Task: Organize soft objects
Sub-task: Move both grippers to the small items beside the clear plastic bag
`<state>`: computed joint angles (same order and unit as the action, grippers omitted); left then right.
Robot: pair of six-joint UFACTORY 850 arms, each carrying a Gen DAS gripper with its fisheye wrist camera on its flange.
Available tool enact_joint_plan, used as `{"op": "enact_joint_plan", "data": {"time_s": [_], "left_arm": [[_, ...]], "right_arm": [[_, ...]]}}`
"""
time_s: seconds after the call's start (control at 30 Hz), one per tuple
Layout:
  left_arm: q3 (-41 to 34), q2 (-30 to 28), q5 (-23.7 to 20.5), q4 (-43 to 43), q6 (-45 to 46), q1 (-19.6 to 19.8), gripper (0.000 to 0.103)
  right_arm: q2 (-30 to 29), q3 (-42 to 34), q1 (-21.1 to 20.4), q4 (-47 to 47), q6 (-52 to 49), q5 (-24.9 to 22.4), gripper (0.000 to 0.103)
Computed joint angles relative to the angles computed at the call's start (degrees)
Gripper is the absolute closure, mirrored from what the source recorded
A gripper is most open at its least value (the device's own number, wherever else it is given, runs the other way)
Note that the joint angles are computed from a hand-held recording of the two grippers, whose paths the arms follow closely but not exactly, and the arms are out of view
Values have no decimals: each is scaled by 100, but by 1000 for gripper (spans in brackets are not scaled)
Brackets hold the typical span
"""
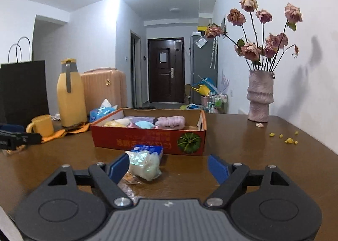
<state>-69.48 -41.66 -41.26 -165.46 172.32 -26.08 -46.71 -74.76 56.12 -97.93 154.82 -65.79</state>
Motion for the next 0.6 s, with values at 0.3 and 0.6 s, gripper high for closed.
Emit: {"op": "enact_joint_plan", "data": {"time_s": [0.3, 0.6], "left_arm": [[-738, -562, 787, 165, -338, -90, 1], [-1510, -1057, 1206, 534, -706, -189, 1]], "right_arm": [[-559, -861, -405, -408, -915, 1360, 43], [-1412, -2396, -927, 392, -2924, 2510, 66]]}}
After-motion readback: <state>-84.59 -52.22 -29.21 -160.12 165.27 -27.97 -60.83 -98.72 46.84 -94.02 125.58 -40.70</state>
